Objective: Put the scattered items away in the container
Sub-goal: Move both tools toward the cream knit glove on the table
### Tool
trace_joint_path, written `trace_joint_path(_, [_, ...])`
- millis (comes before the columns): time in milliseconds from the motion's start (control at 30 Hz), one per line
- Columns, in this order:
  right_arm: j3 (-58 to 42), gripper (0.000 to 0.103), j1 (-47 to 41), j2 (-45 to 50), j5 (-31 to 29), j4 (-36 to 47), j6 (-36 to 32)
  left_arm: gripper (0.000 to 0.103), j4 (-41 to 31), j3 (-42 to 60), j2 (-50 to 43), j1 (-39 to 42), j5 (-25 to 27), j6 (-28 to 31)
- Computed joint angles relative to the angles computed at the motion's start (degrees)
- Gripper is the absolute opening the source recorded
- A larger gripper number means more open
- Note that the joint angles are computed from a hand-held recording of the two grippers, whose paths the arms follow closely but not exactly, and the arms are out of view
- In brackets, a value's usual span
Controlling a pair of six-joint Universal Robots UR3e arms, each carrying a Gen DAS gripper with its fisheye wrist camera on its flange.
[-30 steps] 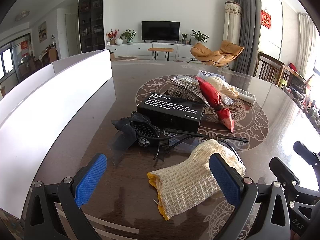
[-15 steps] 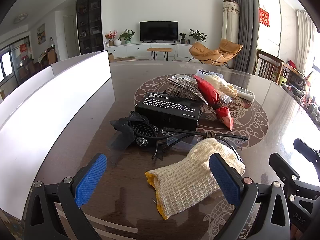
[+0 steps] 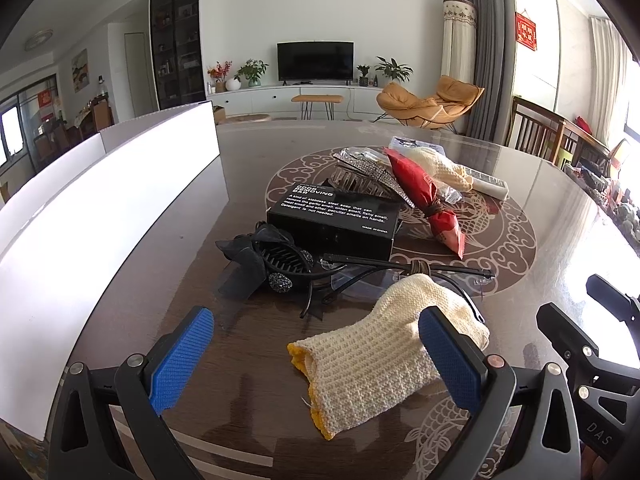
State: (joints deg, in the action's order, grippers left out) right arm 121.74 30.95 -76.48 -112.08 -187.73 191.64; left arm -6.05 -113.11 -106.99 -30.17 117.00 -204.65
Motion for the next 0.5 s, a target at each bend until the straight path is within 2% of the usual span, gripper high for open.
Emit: trace_joint_path(500, [-0.20,0.081,-0.92,-0.17,1.51,1.11,0.33,0.103,1.24,-2.95,2.46,1.58,-2.38,1.23])
